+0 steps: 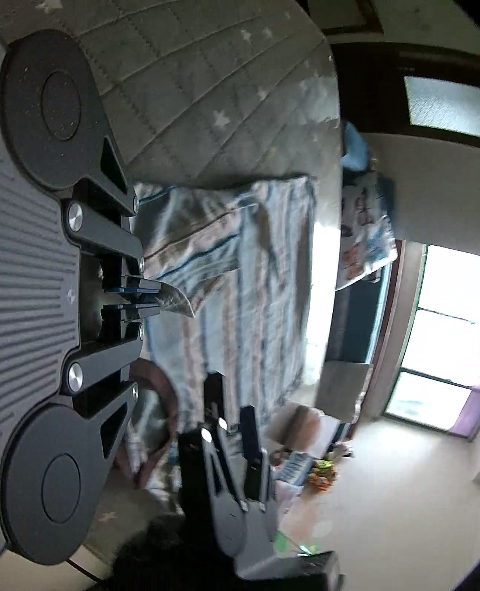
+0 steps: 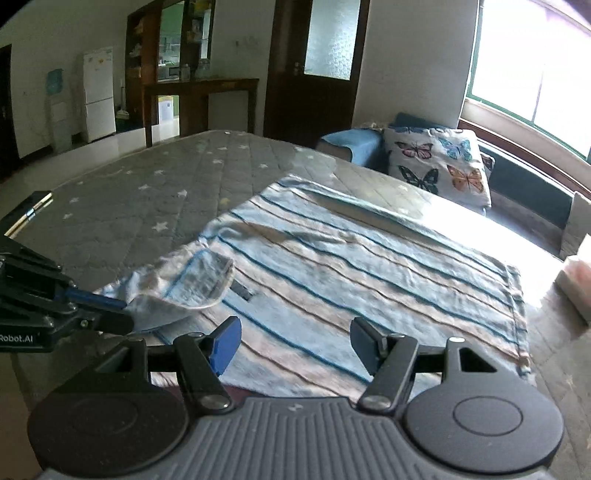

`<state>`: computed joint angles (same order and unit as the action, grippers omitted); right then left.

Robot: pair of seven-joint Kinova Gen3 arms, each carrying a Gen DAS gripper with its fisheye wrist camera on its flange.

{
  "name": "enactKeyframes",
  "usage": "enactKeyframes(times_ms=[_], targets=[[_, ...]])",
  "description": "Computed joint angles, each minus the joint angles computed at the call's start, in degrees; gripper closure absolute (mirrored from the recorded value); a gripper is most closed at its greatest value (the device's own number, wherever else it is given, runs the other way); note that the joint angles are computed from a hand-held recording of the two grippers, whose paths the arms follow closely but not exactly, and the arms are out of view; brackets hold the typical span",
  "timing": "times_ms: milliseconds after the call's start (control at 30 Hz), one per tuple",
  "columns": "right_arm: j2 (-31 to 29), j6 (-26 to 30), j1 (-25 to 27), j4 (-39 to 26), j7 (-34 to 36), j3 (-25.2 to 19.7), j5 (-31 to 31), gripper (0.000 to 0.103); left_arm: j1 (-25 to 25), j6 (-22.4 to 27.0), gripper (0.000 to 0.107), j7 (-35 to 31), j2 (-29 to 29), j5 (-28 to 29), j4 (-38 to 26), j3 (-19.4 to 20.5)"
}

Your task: Fold clothes

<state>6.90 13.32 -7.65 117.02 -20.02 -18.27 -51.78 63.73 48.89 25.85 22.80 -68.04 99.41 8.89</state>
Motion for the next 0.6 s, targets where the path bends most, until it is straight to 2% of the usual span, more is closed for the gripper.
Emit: enactKeyframes(times_ms=[133, 200, 267, 400, 600], targets=[[-0.04, 2.24, 0.43, -0.34, -0.19, 1.43, 1.31, 0.036, 0.11, -0.67, 0.099, -1.52, -0.97, -1.1, 0.96, 0.41], [-0.08, 2.5, 0.35, -0.21, 0.43, 1.73, 0.97, 0.036, 0.35, 1.23, 0.094, -2.18, -1.35, -1.56, 0.58, 0.41], [0.17, 2.94, 0.62, -0.22, 1.62, 1.59, -0.22, 0.036, 0.26, 3.17, 0.094, -1.9, -1.67, -1.79, 0.37, 0.44], [1.37, 5.58, 1.18, -0.95, 4.91, 1.16, -3.36, 0.036, -2.16, 5.6, 0.094, -2.86, -1.13, 0.56, -1.35, 0.37], [3.41, 9.17, -0.39, -1.79, 9.29, 0.56, -6.45, 0.042, -5.96, 4.25, 0.094, -8.82, 1.39, 4.64, -3.92, -0.78]])
